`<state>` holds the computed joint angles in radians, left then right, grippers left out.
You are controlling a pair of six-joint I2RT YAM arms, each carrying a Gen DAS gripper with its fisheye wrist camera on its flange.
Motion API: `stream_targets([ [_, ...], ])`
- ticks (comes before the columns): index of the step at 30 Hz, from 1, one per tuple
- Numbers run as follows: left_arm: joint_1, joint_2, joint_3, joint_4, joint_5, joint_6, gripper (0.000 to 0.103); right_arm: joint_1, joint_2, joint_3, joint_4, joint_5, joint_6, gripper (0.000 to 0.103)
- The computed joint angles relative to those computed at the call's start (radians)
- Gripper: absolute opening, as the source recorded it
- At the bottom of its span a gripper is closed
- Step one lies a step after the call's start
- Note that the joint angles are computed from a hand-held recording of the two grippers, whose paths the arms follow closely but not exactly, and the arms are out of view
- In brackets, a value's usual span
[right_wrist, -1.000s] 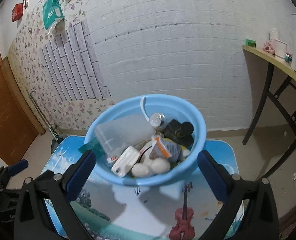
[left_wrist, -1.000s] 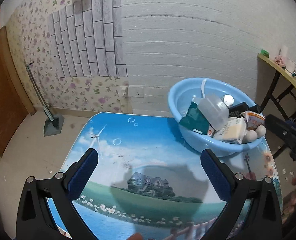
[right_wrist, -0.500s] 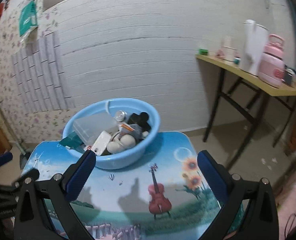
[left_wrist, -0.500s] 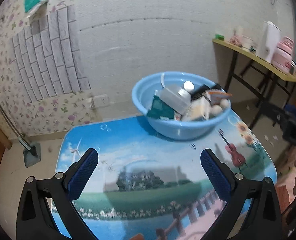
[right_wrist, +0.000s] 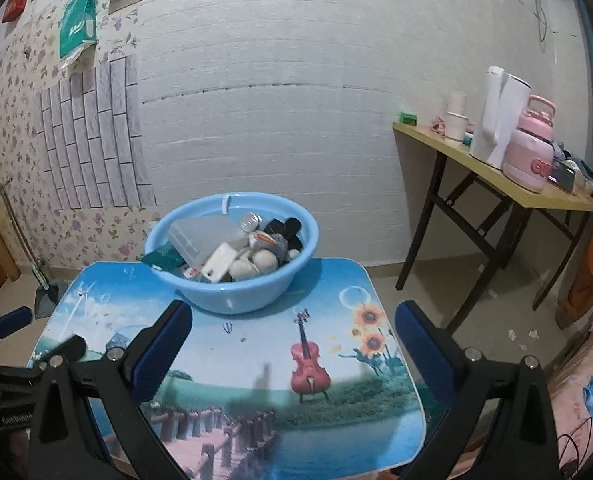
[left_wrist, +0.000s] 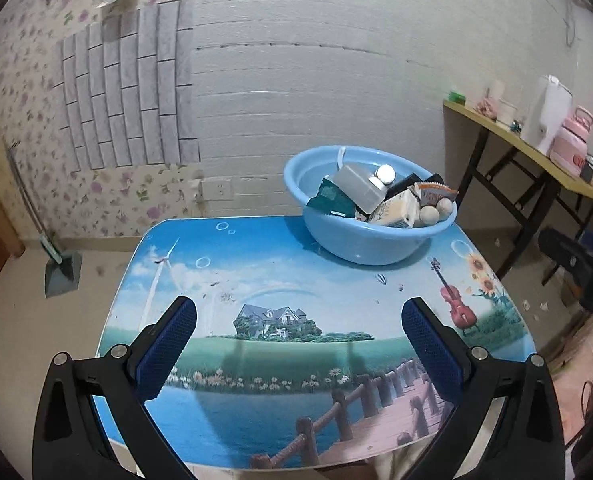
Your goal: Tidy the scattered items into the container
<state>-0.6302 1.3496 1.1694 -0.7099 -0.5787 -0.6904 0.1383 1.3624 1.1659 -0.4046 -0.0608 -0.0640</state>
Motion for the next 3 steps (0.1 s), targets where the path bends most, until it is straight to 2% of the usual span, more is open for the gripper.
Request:
stream_targets([
  [3, -0.026, -0.007, -0.001, -0.020, -0.015, -0.033, 0.103, -0.029, -0.012, -0.007, -0.022, -0.041, -0.012, 0.103],
])
